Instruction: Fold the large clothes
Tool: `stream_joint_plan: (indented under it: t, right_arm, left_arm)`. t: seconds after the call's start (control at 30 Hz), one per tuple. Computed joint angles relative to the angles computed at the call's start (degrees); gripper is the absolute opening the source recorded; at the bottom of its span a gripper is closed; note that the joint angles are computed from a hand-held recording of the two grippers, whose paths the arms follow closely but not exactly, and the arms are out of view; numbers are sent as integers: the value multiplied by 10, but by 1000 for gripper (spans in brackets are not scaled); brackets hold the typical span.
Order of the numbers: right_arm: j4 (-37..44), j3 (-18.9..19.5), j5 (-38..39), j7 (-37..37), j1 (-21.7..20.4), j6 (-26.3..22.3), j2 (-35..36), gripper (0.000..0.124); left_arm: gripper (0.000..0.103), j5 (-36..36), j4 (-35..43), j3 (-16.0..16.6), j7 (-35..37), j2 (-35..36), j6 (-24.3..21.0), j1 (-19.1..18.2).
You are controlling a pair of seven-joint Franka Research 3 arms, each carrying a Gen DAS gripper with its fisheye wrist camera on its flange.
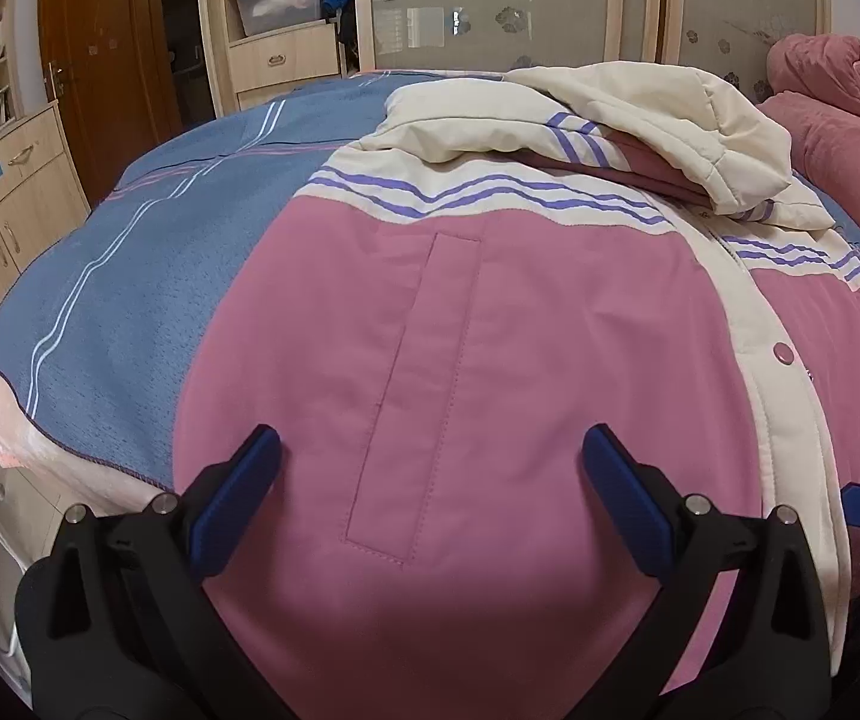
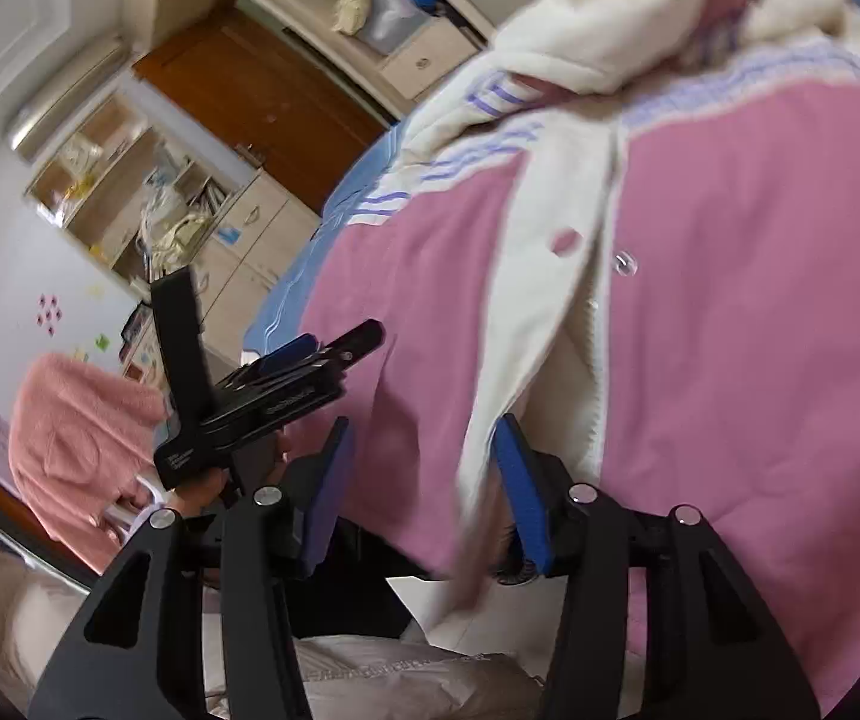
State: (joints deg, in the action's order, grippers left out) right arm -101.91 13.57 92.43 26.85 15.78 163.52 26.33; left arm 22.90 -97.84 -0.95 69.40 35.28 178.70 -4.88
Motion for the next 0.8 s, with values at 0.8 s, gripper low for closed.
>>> stream_joint_plan:
  t: [0.8]
  right_arm:
    - [-127, -30, -51, -11, 15, 4, -97, 3]
  left_arm:
    - [101, -15, 1, -36, 44, 1, -31, 19]
